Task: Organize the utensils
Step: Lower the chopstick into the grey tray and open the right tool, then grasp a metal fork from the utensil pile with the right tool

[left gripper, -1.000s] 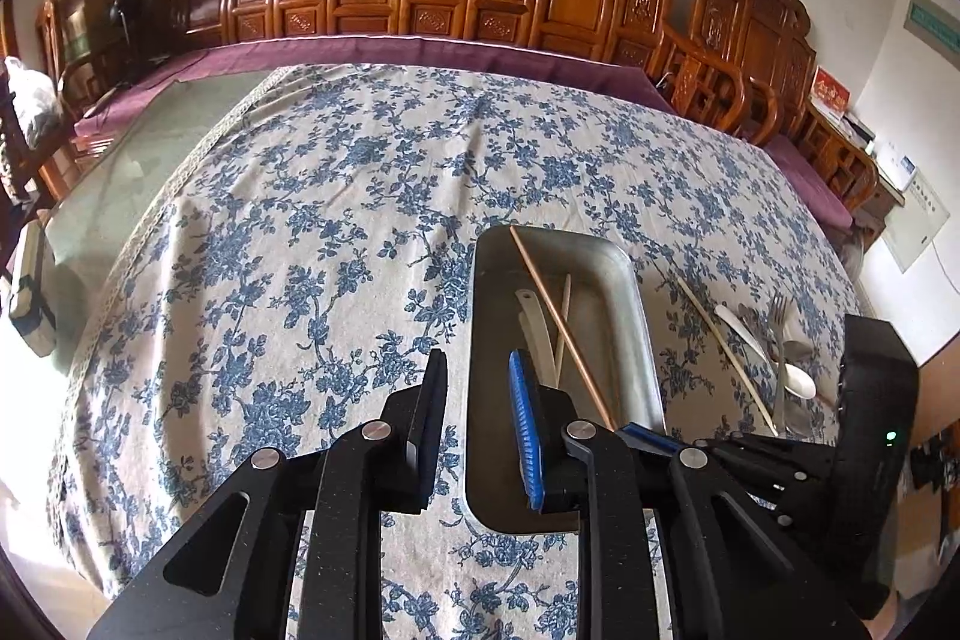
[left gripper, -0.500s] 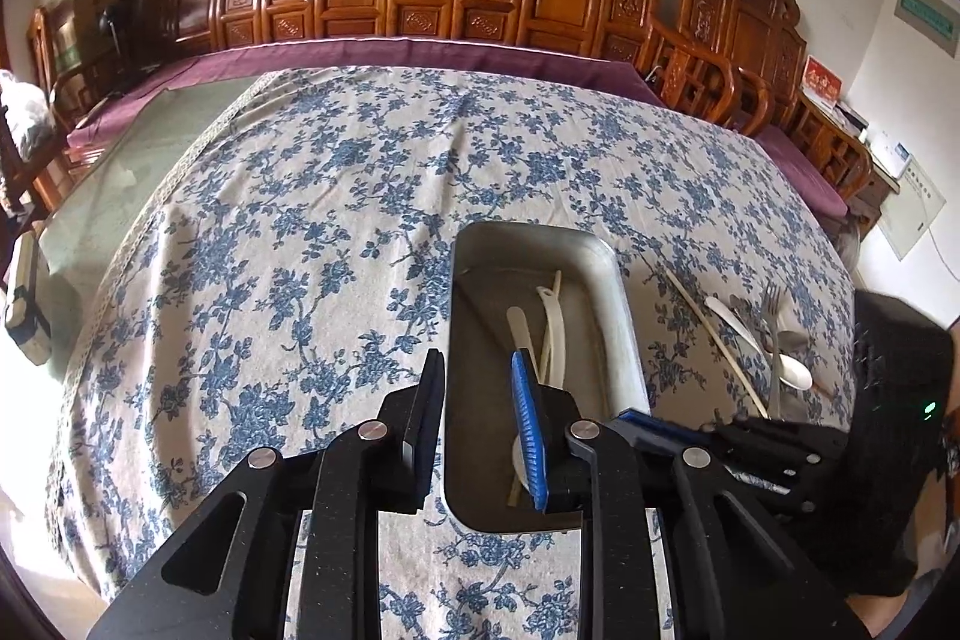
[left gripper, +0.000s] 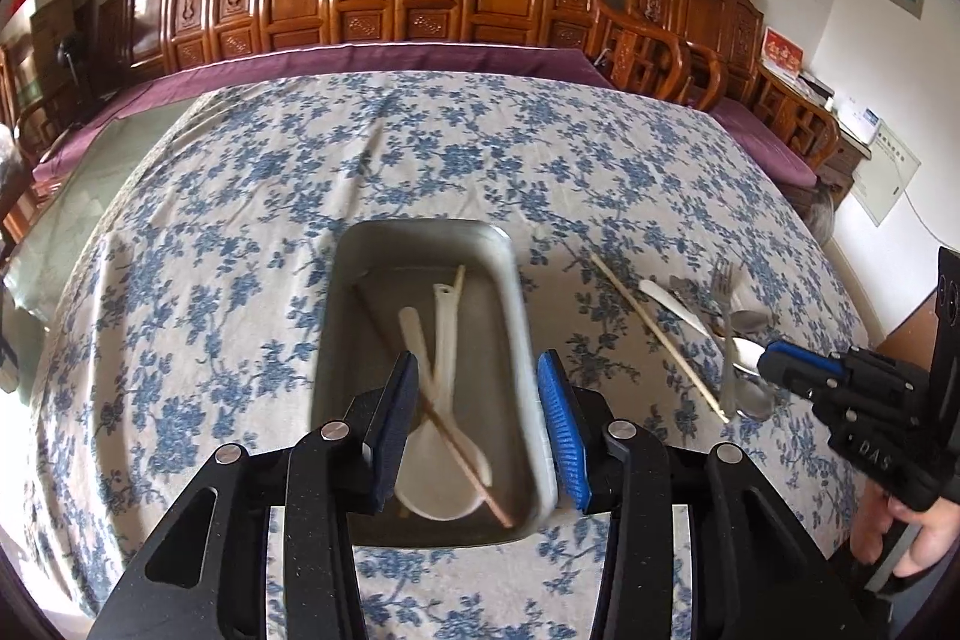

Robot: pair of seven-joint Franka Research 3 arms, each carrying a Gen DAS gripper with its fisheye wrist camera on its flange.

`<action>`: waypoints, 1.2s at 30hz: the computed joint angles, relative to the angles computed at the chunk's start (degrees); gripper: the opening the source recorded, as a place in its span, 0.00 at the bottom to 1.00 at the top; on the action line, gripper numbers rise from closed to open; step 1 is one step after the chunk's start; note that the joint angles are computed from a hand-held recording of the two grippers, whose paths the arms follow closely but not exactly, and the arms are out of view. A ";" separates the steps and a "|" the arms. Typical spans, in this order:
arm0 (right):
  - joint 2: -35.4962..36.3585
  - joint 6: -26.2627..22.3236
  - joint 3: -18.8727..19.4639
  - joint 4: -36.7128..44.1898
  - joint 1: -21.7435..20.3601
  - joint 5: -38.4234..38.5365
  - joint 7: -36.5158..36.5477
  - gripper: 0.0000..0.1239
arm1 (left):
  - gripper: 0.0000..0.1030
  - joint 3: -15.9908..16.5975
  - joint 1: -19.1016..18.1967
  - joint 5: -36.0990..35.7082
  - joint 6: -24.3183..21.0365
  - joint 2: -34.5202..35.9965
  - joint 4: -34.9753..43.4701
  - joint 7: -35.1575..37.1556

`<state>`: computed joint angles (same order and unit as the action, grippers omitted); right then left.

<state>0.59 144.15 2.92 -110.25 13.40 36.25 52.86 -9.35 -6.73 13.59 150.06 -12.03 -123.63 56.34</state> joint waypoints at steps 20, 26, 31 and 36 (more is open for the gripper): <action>7.12 1.03 -0.89 1.90 -3.64 -4.48 5.31 0.23 | 0.38 -3.87 -5.08 9.21 -1.74 9.12 6.36 -5.64; 9.73 0.82 -0.57 3.53 -2.83 -8.57 10.32 0.23 | 0.38 -3.77 -5.97 9.60 -2.33 10.19 7.01 -5.15; 11.06 1.94 -0.20 4.49 -2.65 -9.30 12.74 0.24 | 0.38 -3.55 -6.07 9.32 -2.41 10.10 6.87 -5.32; 12.00 4.64 -0.29 4.84 -1.97 -12.28 14.92 0.23 | 0.38 -3.59 -6.15 9.77 -2.63 9.99 6.68 -5.73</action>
